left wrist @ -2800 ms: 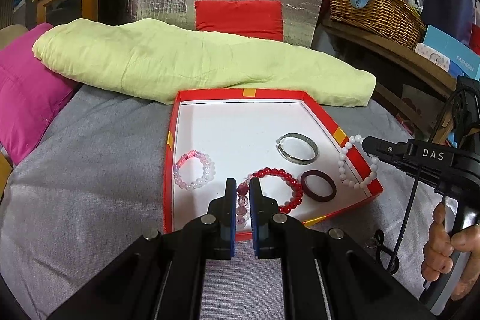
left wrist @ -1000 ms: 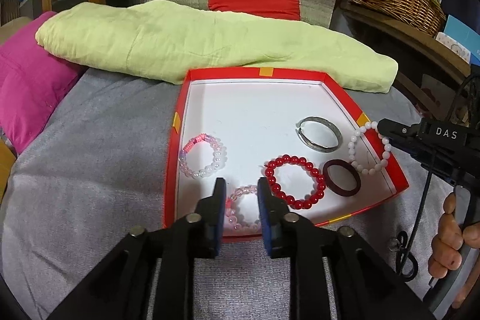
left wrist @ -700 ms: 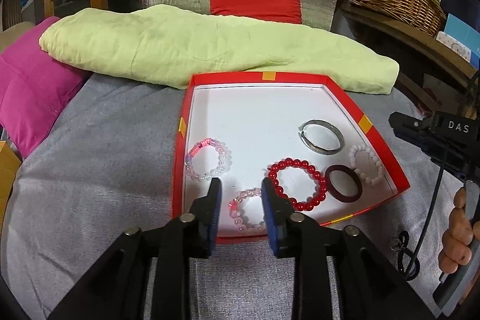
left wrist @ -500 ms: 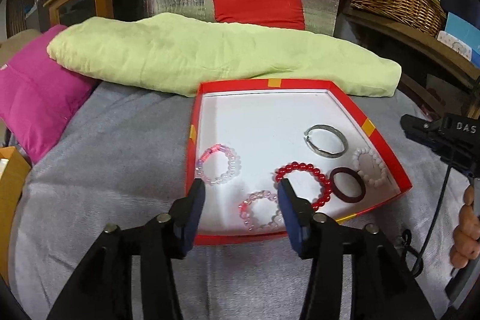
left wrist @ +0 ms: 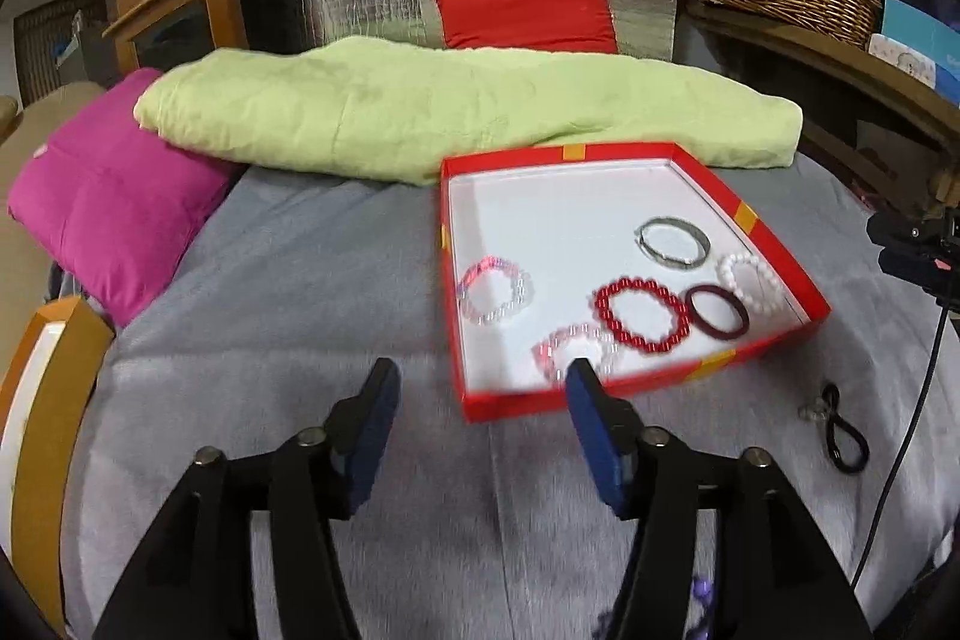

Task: Organize jewelry
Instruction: 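Move the left tool to the purple bracelet while the right tool moves to the black hair tie, then grasp the purple bracelet with the left tool while the right tool closes on the black hair tie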

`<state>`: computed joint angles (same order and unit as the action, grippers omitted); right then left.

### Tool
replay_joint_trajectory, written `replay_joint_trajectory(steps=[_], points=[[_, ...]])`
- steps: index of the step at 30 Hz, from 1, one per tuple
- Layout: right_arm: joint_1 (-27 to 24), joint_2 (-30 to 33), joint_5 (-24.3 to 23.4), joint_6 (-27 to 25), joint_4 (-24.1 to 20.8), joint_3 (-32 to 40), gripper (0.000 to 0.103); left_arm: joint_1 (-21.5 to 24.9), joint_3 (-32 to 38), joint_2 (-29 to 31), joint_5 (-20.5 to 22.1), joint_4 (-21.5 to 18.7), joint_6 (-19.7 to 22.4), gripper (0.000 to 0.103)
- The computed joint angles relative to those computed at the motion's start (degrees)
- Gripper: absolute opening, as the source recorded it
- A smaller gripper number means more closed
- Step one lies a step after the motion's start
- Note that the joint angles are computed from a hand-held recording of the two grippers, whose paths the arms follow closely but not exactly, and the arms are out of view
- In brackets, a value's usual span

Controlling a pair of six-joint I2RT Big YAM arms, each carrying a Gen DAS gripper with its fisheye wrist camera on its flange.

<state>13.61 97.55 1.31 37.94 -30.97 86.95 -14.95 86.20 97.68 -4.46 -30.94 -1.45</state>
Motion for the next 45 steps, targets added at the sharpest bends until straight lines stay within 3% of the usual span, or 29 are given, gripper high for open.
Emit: replay_joint_trajectory(steps=[2,11,19,27,34,36,38,41,43,45], points=[[0.11,-0.53,-0.66,-0.01,-0.97,-0.72,0.052,0.53,-1.53,-1.25,2.37,-0.81,-1.19,0.067],[2.61,-2.02,-2.74,-1.55,-7.55,-2.9,0.052,1.73,-6.53,-4.94,8.92,-4.46,-3.01,0.068],[4.11,-2.28,-3.54,-1.98,-10.41,-3.81,0.052,0.66,-10.71,-8.01,11.6,-5.49,1.78,0.068],[4.67,-0.47,-4.67,-3.36,-12.05,-1.6,0.052,-1.55,-10.58,-7.44,14.65,-7.49,6.57,0.068],[5.34,1.7,-5.19,-4.45,-14.66,0.61,0.047,-2.8,-9.7,-5.85,12.19,-8.14,8.21,0.068],[5.55,3.09,-4.69,-4.42,-16.47,1.95,0.045,-3.1,-9.23,-5.08,11.68,-9.11,8.42,0.061],[6.01,4.06,-2.49,-5.27,-18.01,3.04,0.037,-3.29,-8.32,-3.93,11.62,-10.64,9.19,0.028],[6.21,4.57,-0.83,-6.33,-18.38,3.63,0.01,-3.52,-8.25,-3.46,10.85,-9.92,9.62,0.016],[5.85,4.47,-2.09,-5.43,-17.83,3.23,0.007,-3.27,-8.09,-3.41,11.63,-9.54,9.38,0.01],[6.04,3.99,-0.4,-5.97,-17.18,2.97,0.006,-2.95,-7.85,-3.25,12.26,-9.26,8.62,0.01]])
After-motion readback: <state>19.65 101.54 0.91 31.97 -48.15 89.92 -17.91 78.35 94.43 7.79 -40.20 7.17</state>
